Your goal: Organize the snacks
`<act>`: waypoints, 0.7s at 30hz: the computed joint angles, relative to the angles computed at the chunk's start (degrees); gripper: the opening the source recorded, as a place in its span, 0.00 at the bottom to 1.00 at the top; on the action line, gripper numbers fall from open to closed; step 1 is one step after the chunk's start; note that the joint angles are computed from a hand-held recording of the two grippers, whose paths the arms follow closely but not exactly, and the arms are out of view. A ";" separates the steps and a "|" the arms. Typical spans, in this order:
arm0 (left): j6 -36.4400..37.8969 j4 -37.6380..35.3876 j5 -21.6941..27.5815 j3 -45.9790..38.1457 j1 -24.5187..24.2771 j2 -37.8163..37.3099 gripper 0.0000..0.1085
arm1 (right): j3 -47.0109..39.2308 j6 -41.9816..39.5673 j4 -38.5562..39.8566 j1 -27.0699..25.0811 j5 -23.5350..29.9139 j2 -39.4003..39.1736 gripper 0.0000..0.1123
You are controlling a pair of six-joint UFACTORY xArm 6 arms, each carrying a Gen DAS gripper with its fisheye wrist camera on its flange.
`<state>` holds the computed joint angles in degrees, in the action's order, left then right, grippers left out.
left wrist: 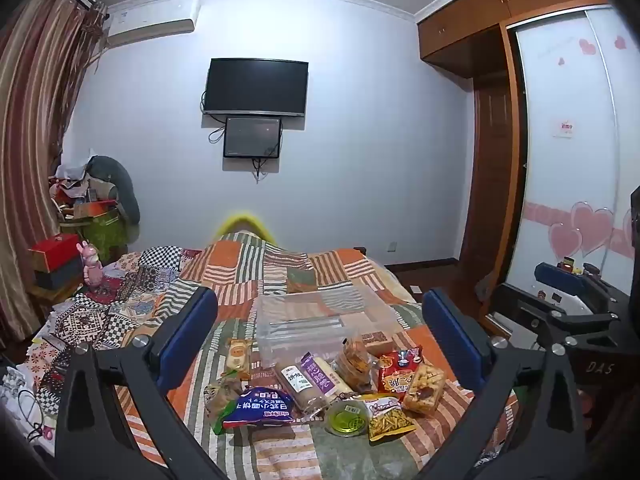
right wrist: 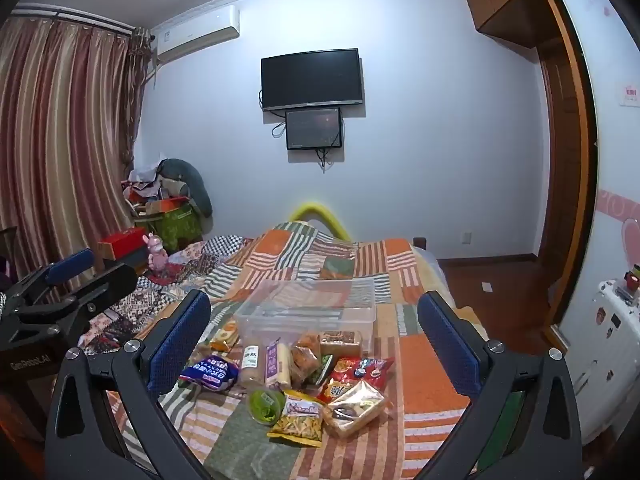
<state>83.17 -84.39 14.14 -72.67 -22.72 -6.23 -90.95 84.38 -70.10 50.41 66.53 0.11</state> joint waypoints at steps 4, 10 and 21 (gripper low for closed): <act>0.77 -0.13 0.07 0.49 0.11 -0.48 0.95 | 1.07 1.05 -0.83 0.20 -0.13 -0.55 0.92; -1.41 1.52 0.47 -0.27 0.02 0.36 0.95 | -1.09 -0.64 -0.27 0.17 0.08 0.56 0.92; 2.32 -2.08 0.35 -0.18 -0.12 -0.05 0.95 | -1.35 -0.50 -0.56 0.44 0.54 0.70 0.92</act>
